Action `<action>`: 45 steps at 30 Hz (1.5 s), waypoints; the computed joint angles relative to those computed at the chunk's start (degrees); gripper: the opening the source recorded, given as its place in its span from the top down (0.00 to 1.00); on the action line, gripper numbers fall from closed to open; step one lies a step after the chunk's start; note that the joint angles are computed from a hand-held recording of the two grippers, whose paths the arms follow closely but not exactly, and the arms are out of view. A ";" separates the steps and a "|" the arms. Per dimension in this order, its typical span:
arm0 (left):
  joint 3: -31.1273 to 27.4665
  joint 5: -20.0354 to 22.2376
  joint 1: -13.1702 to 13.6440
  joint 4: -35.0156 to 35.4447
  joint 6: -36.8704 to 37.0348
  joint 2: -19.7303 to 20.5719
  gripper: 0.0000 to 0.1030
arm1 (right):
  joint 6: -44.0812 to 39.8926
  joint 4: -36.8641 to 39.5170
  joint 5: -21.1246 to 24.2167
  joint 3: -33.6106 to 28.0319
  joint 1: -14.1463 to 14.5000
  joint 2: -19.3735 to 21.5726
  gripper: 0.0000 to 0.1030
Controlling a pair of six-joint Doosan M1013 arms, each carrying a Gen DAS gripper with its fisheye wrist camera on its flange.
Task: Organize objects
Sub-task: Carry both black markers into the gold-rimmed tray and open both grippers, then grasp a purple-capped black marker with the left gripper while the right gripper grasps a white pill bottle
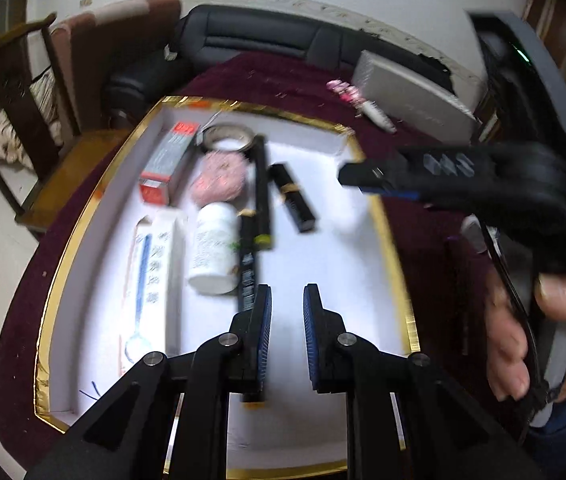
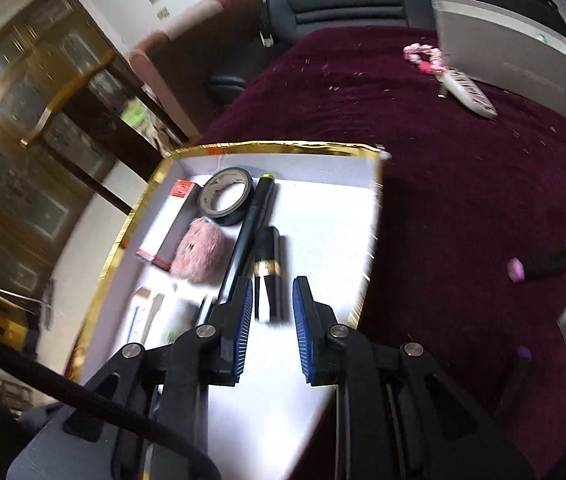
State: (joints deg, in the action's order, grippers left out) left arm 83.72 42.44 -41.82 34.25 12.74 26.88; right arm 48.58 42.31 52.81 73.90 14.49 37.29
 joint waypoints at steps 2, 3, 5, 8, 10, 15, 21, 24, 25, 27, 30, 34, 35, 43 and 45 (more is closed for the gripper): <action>-0.94 -0.56 0.00 -0.17 1.69 0.38 0.87 | -2.25 2.84 -0.10 1.89 -1.87 -1.25 0.82; -1.63 -0.29 -0.26 -0.31 2.62 0.65 0.87 | -3.37 4.52 -0.11 2.76 -2.89 -1.76 0.78; -3.27 -0.51 -0.57 -1.55 5.66 1.35 0.87 | -4.24 5.85 0.08 3.77 -4.69 -2.34 0.71; -7.10 -0.51 -0.76 -6.43 12.58 3.40 0.87 | -3.94 7.94 -0.31 5.40 -8.26 -2.83 0.69; -11.06 0.66 -0.70 -11.25 18.79 5.84 0.87 | -3.12 7.65 -1.08 6.01 -9.83 -2.90 0.69; -20.73 6.35 -1.16 -20.28 29.70 12.04 0.87 | -4.65 12.64 -3.18 7.83 -13.76 -2.29 0.69; -30.65 18.25 -3.70 -13.69 31.11 18.62 0.73 | -5.91 15.32 -9.19 7.72 -16.53 -1.80 0.67; -33.27 22.13 -4.58 -8.68 30.42 20.68 0.73 | -3.96 16.17 -11.75 8.02 -17.39 -1.75 0.67; -33.73 22.69 -4.62 -7.86 30.39 21.27 0.72 | -2.72 15.35 -12.46 7.90 -17.40 -1.57 0.67; -32.21 19.81 -4.48 -6.49 28.54 20.78 0.80 | 1.26 11.83 -13.74 6.82 -17.27 -0.59 0.67; -29.72 15.89 -3.77 -9.02 27.69 19.35 0.89 | 2.62 13.09 -11.20 5.41 -17.47 0.98 0.66; -26.98 14.31 -3.49 -10.56 27.36 17.71 0.89 | 0.20 13.10 -3.22 4.59 -18.02 1.36 0.61; -26.32 14.07 -3.37 -10.74 27.18 17.34 0.89 | -0.87 12.59 0.97 3.76 -18.10 1.73 0.61; -25.72 13.13 -3.02 -11.25 26.76 17.08 0.89 | -10.57 8.59 -2.28 6.44 -16.19 -2.13 0.48; -25.72 12.97 -2.99 -11.25 26.70 17.09 0.89 | -14.20 8.07 -2.24 6.85 -15.63 -2.29 0.48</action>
State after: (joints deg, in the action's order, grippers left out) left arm 57.99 55.41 -44.81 23.01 39.44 43.97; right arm 34.38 50.38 50.57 80.75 -1.14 35.00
